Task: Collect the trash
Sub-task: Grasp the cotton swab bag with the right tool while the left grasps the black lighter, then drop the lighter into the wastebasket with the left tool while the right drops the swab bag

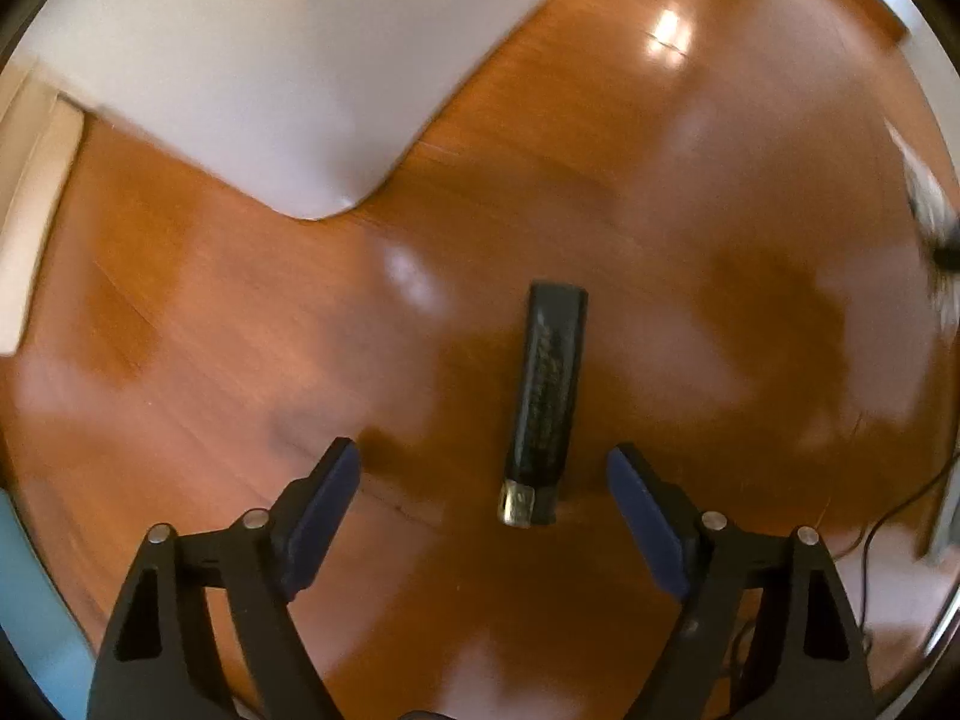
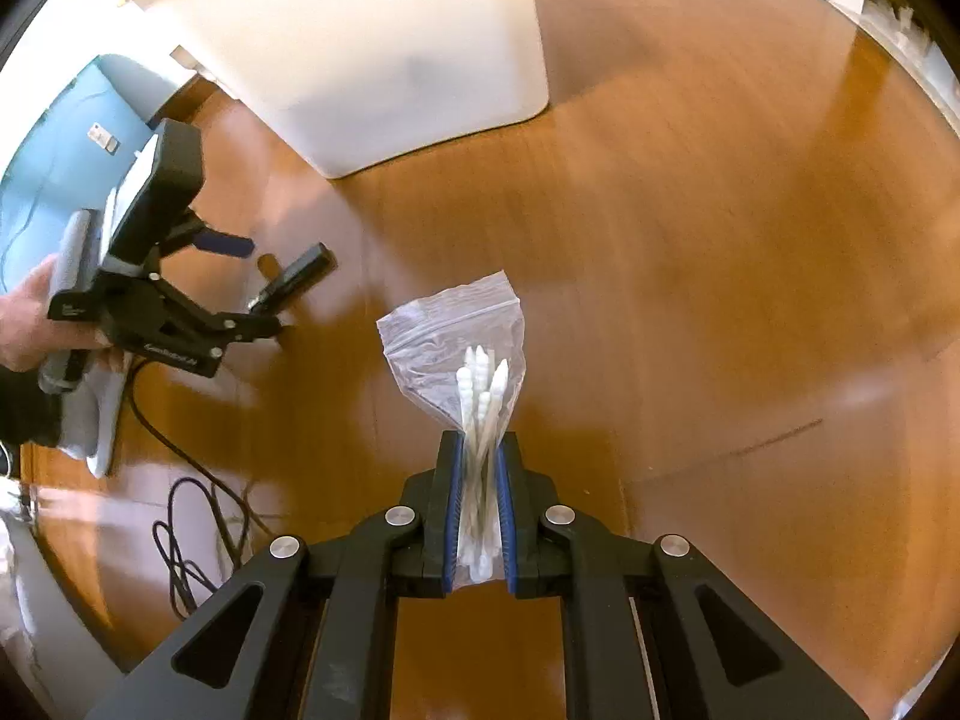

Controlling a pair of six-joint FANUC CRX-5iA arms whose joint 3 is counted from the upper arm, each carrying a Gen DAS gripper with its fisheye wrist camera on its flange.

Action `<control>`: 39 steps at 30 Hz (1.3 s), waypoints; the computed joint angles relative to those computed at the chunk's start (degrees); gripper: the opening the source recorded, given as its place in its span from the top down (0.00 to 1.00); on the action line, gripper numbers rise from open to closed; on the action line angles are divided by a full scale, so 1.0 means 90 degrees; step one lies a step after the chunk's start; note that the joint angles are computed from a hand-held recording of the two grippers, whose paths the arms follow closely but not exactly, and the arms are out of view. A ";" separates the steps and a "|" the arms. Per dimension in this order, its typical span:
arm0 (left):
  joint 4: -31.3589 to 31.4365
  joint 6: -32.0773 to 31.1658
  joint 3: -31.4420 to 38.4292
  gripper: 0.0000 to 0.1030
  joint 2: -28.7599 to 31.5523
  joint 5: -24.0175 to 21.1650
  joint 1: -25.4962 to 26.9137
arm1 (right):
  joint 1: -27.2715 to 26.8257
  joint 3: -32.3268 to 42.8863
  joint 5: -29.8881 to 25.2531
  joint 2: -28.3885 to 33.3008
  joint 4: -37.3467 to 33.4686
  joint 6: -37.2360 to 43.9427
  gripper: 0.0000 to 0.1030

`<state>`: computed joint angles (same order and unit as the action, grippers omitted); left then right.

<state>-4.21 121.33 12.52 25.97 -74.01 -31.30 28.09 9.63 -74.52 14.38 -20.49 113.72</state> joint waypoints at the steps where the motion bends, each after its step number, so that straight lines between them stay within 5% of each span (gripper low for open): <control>1: 0.0034 -0.0031 -0.0011 0.22 -0.0003 0.0050 0.0021 | -0.0010 0.0021 -0.0008 0.0018 -0.0029 0.0022 0.89; 3: 0.0155 -0.0165 -0.0060 0.34 -0.0034 0.0207 0.0070 | -0.0031 -0.0068 0.0042 -0.0020 -0.0030 0.0057 0.89; 5: 0.0115 -0.0127 0.0017 0.65 -0.0027 0.0254 0.0028 | 0.0021 -0.0073 0.0053 -0.0012 -0.0001 0.0075 0.89; 7: 0.0195 -0.0173 0.0053 0.82 0.0013 0.0306 0.0017 | 0.0097 -0.0102 0.0111 -0.0014 0.0036 0.0026 0.89; 19: 0.0038 0.0244 0.0091 0.82 -0.0774 0.0180 -0.0095 | 0.0294 0.0037 0.0280 0.0018 0.0258 -0.0405 0.89; 26: -0.1240 0.0761 0.2256 0.82 -0.0866 -0.0961 -0.0676 | 0.0361 0.0613 -0.0111 -0.0237 0.0622 -0.0430 0.89; 33: -0.2584 -0.0102 0.4897 0.82 -0.0003 -0.2360 -0.0690 | 0.0167 0.0956 -0.0401 -0.0814 0.0554 -0.0903 0.89; 39: -0.3344 -0.0399 0.5672 0.82 0.0530 -0.2992 -0.0546 | 0.0164 0.1080 -0.0681 -0.1052 0.0488 -0.0901 0.89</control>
